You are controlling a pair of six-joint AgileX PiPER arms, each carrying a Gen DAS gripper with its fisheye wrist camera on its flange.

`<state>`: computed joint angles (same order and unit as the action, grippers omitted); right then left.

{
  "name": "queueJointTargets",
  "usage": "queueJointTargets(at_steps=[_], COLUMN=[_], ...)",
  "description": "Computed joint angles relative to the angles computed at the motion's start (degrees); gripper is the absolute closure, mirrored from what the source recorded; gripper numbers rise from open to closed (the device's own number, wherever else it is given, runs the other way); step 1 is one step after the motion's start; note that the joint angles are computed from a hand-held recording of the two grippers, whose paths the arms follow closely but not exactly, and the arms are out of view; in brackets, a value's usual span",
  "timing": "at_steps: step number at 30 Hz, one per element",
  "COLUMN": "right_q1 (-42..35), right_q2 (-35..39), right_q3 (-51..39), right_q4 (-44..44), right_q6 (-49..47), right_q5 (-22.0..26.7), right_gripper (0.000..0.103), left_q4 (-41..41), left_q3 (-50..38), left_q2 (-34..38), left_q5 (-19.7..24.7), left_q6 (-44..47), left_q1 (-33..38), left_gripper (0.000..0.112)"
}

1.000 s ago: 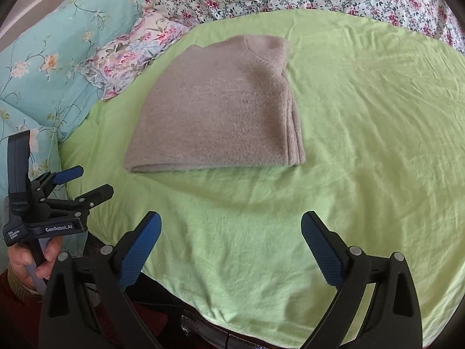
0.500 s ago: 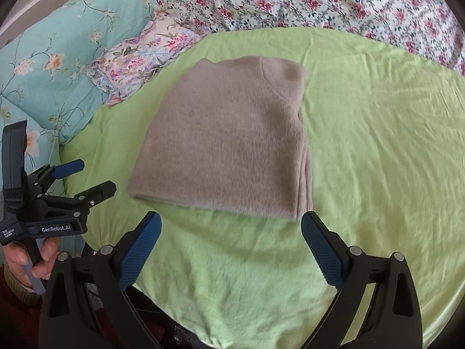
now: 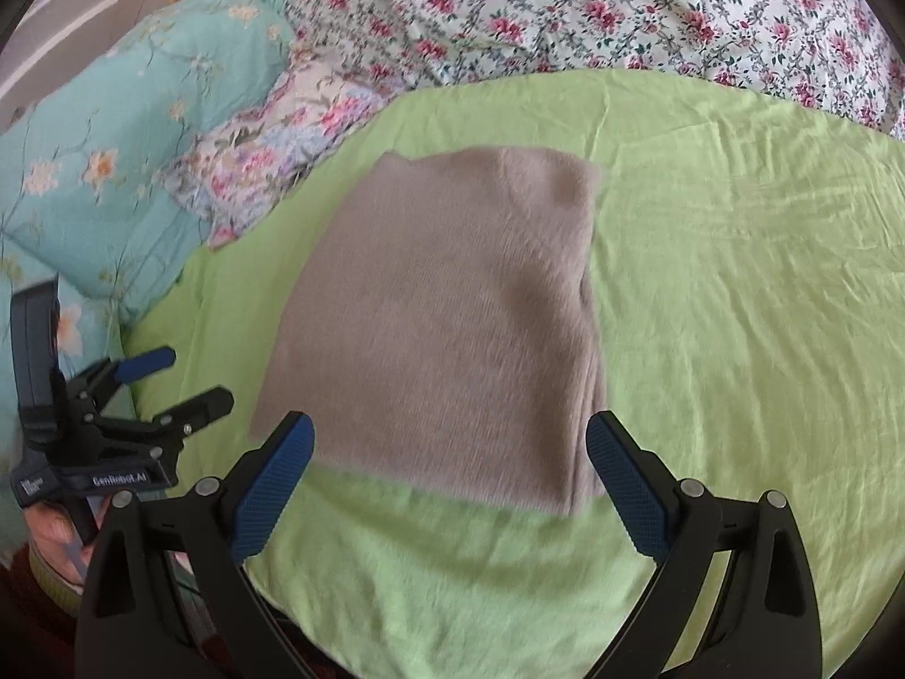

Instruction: Fold small clothes

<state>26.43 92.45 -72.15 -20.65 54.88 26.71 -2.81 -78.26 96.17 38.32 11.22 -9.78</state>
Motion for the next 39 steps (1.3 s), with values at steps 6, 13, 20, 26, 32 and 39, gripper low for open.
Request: queueJointTargets(at_steps=[6, 13, 20, 26, 32, 39], right_q1=[-11.0, -21.2, -20.9, -20.1, -19.4, -15.3], right_q2=[4.9, 19.1, 17.1, 22.6, 21.6, 9.8], right_q3=[-5.4, -21.3, -17.0, -21.6, -21.8, -10.6], right_q4=[18.8, 42.5, 48.9, 37.3, 29.4, 18.0], right_q6=[-17.7, -37.6, -44.0, -33.3, -25.2, -13.8], right_q5=[-5.4, -0.2, -7.8, -2.5, -1.5, -4.3], right_gripper=[0.01, 0.031, 0.094, 0.094, 0.088, 0.07], left_q4=[-2.0, -4.6, -1.7, 2.3, 3.5, 0.5], left_q3=[-12.2, -31.4, -46.3, -44.9, -44.6, -44.0], left_q2=[7.7, 20.6, 30.9, 31.6, 33.5, 31.5], left_q5=[3.4, 11.0, 17.3, 15.2, 12.4, 15.1], left_q6=[-0.6, -2.0, -5.9, -6.5, -6.4, -6.5], left_q1=[1.3, 1.9, 0.3, -1.6, -2.4, -1.1], left_gripper=[0.01, 0.01, 0.01, 0.009, 0.009, 0.009])
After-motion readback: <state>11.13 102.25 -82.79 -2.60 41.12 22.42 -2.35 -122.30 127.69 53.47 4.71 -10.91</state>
